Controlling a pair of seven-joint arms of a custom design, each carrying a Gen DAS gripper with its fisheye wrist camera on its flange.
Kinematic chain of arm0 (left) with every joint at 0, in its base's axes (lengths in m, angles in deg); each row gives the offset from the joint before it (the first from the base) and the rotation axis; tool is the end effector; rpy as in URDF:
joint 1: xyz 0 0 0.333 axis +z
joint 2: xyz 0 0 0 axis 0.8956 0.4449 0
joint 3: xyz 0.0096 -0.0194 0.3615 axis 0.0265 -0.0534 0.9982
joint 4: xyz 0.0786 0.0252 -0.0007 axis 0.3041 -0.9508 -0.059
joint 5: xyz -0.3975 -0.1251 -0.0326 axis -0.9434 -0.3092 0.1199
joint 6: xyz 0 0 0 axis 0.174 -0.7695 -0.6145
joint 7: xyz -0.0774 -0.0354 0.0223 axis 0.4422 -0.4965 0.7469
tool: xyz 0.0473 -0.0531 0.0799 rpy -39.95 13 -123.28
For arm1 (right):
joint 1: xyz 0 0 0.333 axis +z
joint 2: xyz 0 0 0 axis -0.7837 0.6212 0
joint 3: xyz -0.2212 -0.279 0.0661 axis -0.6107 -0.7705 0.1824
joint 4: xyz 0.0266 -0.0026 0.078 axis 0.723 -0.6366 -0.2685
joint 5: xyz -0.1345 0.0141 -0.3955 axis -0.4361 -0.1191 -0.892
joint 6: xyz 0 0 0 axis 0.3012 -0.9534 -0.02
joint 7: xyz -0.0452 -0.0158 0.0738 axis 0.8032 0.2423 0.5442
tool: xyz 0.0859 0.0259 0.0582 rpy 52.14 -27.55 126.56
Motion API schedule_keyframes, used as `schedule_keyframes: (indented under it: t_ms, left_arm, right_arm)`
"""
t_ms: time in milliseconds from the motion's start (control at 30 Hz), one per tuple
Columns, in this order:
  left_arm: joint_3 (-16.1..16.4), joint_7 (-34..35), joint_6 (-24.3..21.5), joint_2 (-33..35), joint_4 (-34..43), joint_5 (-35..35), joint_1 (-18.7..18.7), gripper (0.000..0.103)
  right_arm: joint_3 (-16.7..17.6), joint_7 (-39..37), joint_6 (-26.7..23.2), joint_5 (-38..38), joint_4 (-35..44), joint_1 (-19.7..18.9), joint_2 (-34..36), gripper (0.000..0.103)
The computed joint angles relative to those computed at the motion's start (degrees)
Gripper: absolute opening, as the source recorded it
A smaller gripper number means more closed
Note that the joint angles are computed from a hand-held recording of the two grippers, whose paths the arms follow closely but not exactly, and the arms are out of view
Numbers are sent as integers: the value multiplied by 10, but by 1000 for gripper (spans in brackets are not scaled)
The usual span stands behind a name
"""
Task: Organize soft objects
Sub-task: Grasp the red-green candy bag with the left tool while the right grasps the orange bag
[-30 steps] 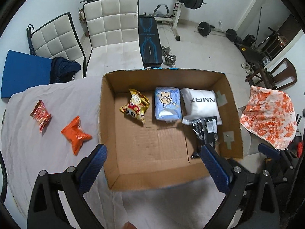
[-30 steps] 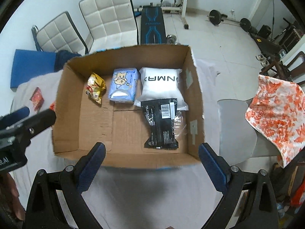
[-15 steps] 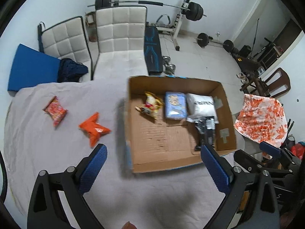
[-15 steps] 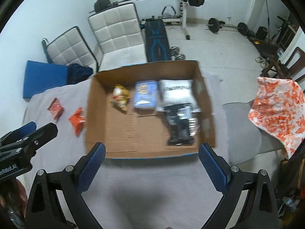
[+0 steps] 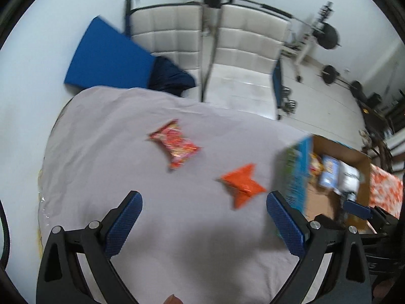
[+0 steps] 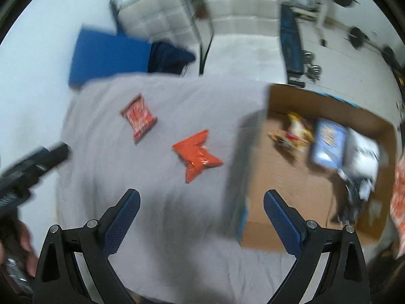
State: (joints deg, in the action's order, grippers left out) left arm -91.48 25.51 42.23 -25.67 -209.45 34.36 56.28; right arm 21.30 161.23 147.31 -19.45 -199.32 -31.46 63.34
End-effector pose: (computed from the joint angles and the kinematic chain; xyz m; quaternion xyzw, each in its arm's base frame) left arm 0.4506 -0.1548 0.6069 -0.7284 0.6658 -0.1310 0.0948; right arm 0.4482 0.2357 0.5971 -0.7406 0.6547 0.0467 0.1442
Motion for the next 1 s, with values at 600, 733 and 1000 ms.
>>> schedule_keyframes:
  t_ms: [600,733,1000]
  left_arm:
    - [38,31,-1,238,66,-65,61,101]
    - [36,36,-26,296,109,-82,65,101]
    - [33,19,-39,376,179,-94,71,101]
  right_arm:
    - [24,68,-50,-91,153,48,300,72]
    - [21,80,-54,-79,160,46,314,48]
    - [15,98,-64,-80,195,40,334,44]
